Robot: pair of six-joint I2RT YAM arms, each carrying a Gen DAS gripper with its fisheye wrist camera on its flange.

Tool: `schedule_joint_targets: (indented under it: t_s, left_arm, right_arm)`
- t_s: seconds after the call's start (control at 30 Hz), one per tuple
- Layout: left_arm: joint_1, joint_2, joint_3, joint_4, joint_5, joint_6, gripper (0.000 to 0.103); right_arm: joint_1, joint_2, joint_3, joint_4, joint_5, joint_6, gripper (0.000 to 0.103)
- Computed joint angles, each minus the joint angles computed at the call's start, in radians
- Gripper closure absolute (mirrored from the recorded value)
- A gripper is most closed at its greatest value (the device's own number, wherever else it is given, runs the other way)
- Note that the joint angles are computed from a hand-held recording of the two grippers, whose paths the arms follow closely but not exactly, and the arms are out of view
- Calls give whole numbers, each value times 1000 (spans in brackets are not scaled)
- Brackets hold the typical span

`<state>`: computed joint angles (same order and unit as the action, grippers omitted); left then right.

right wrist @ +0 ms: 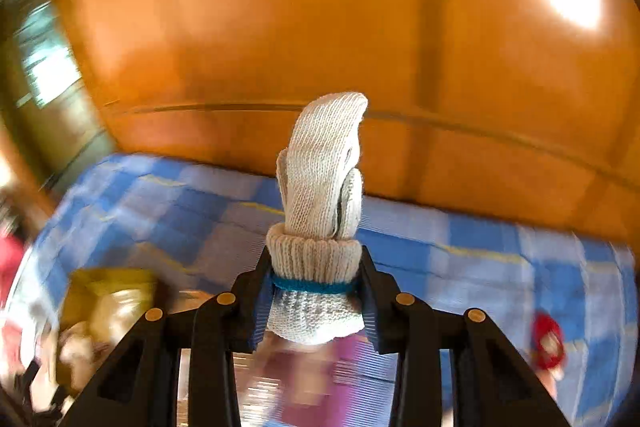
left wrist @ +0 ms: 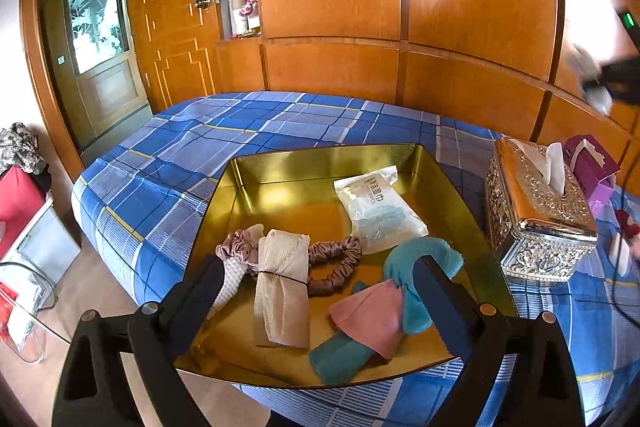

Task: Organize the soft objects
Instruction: 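Carry the white glove over the tray and open the right gripper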

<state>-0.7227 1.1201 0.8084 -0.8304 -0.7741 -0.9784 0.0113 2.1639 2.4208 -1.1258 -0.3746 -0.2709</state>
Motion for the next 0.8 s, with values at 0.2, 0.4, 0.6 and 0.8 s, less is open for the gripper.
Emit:
schedule_joint_targets:
  t_s: [0.2, 0.4, 0.6, 0.8]
  left_arm:
    - [0, -11, -11, -22, -6, -17, 7]
    - [21, -58, -29, -58, -13, -34, 7]
    - [56, -128, -57, -88, -27, -65, 7]
    - [89, -156, -77, -76, -7, -47, 7]
  right_arm:
    - [194, -242, -400, 102, -105, -172, 66]
    - [395, -367, -705, 120, -63, -258, 66]
    - [518, -353, -861, 260, -13, -162, 66]
    - [604, -263, -857, 377, 30, -24, 66]
